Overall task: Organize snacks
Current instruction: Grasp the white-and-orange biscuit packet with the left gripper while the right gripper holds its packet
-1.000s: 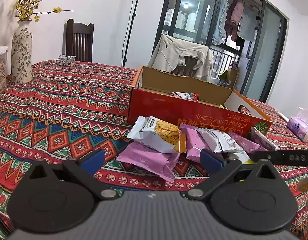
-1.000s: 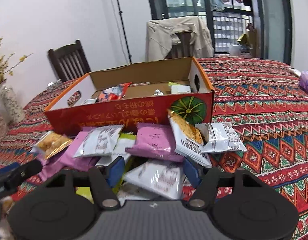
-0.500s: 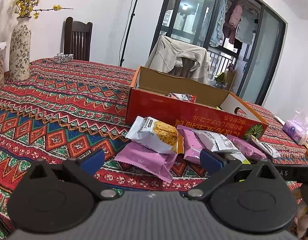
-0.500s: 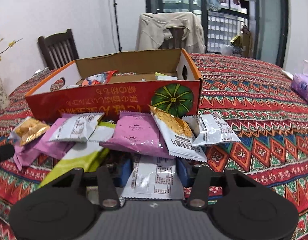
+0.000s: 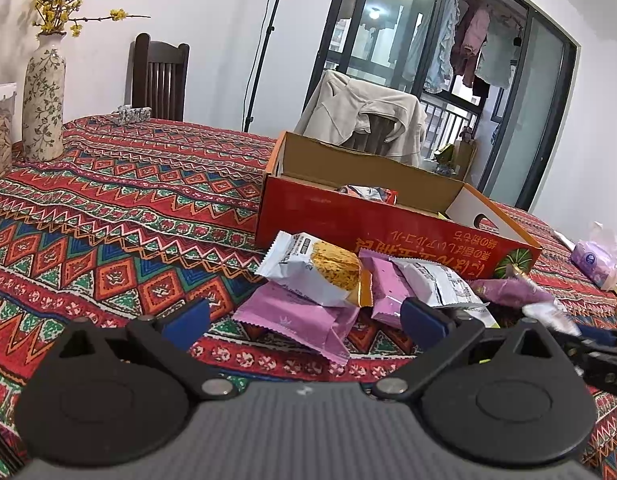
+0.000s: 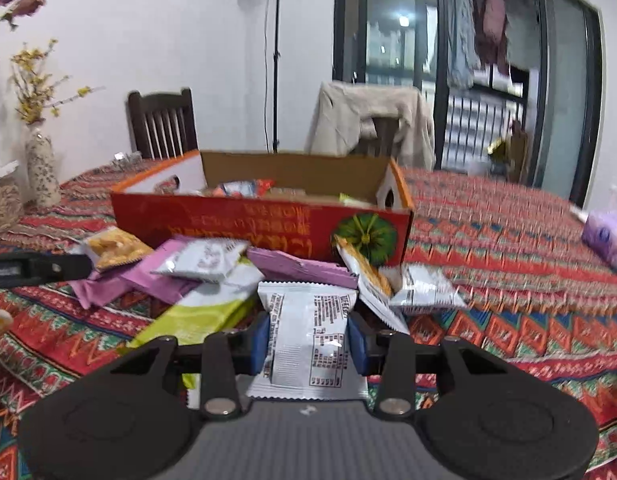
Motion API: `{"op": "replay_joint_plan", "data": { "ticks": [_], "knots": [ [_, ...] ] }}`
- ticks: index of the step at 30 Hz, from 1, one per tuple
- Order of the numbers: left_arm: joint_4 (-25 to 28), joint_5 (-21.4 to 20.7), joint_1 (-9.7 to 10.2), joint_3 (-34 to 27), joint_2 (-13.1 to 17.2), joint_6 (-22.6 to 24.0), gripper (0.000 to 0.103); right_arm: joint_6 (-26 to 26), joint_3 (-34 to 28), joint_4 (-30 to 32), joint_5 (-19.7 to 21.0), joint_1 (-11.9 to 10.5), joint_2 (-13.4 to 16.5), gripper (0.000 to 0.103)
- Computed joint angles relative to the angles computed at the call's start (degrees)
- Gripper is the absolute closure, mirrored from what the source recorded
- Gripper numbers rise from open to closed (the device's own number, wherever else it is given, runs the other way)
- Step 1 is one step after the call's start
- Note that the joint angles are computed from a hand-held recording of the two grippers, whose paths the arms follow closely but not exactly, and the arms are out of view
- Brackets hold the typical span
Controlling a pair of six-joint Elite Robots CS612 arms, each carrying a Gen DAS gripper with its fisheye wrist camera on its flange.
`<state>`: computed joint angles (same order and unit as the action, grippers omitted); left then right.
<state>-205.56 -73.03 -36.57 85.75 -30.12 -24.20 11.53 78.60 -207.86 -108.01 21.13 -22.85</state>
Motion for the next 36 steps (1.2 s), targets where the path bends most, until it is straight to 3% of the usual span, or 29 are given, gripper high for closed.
{"op": "replay_joint_plan", "data": {
  "ticks": [6,16,25,36],
  "knots": [
    [0.0,0.9,-0.15,0.1,0.0,-0.2,0.0,-2.9,-0.2,-7.2,-2.9,0.5,0.4,0.063],
    [1.9,3.3,-0.68,0.1,-0.5,0.9,0.0,-2.4,-4.7,-7.7,-2.2,-1.1,2.6,0.063],
    [4.6,4.2,-0.65,-1.1,-1.4,5.8,0.0,-0.1,-7.0,-8.8,-1.7,-1.7,4.5,0.063],
    [16.0,5.9,-0.86,-7.7,-0.1,9.0,0.0,1.6,-7.0,-10.3,-1.8,-1.8,5.0,0.063]
  ]
}}
